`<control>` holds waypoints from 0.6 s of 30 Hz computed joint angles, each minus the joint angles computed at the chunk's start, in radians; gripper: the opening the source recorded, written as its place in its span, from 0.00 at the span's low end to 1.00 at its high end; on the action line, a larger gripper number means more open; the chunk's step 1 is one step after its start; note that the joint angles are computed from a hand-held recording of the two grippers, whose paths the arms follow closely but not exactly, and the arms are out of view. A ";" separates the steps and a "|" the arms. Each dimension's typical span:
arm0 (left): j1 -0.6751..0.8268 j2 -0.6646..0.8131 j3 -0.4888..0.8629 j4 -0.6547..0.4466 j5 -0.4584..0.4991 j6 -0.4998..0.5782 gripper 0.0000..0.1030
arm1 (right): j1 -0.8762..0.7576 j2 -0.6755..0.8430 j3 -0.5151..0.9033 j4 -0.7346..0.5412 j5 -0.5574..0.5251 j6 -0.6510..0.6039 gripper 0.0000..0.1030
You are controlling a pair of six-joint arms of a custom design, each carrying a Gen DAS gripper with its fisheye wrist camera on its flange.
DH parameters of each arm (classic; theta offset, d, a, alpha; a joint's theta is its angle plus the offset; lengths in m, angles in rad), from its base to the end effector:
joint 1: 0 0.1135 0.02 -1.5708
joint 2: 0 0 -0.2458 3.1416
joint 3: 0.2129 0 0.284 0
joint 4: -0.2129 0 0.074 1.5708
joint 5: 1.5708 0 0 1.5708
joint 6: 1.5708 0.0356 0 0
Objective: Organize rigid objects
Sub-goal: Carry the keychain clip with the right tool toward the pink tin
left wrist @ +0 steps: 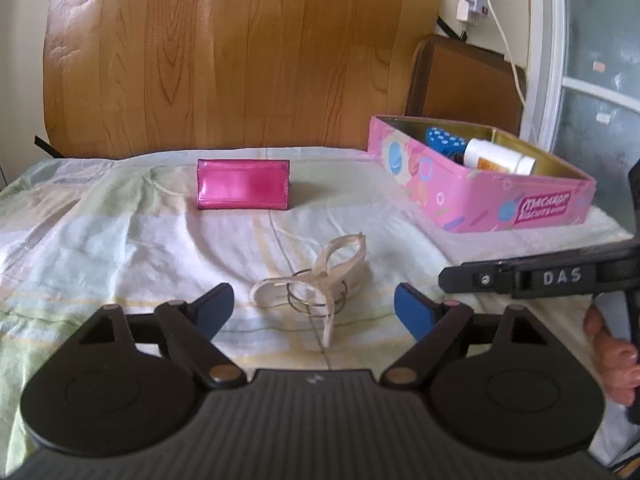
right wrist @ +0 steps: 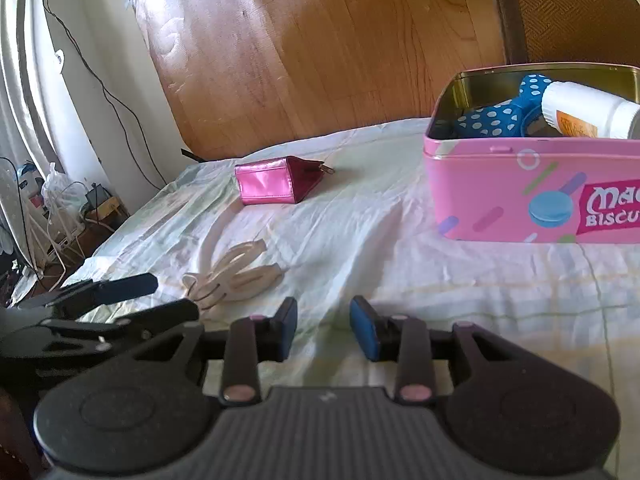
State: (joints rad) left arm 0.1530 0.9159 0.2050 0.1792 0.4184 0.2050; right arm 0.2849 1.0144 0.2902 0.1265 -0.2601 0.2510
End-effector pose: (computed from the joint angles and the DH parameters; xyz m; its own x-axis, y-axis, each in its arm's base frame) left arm 0.2113 0.0180 0.1188 -0.4485 0.1191 -0.8858 0.3045 0.9521 -0.0262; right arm 0.2157 0.0727 0.1223 -0.6413 0.0623 -0.7648 -0.3266 0.8798 0.3455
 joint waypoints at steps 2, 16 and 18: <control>-0.008 -0.001 -0.001 -0.007 -0.022 0.000 0.80 | -0.002 -0.007 -0.003 -0.001 -0.006 -0.003 0.32; -0.029 0.092 0.061 -0.032 -0.142 -0.002 0.58 | -0.004 0.073 0.051 0.057 -0.040 -0.059 0.32; -0.006 0.099 0.067 -0.022 -0.145 -0.006 0.58 | -0.003 0.081 0.053 0.061 -0.048 -0.065 0.32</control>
State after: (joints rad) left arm 0.1468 1.0150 0.2722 0.1570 0.2738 0.1987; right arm 0.2818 1.0959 0.3433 0.1879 -0.3080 0.1865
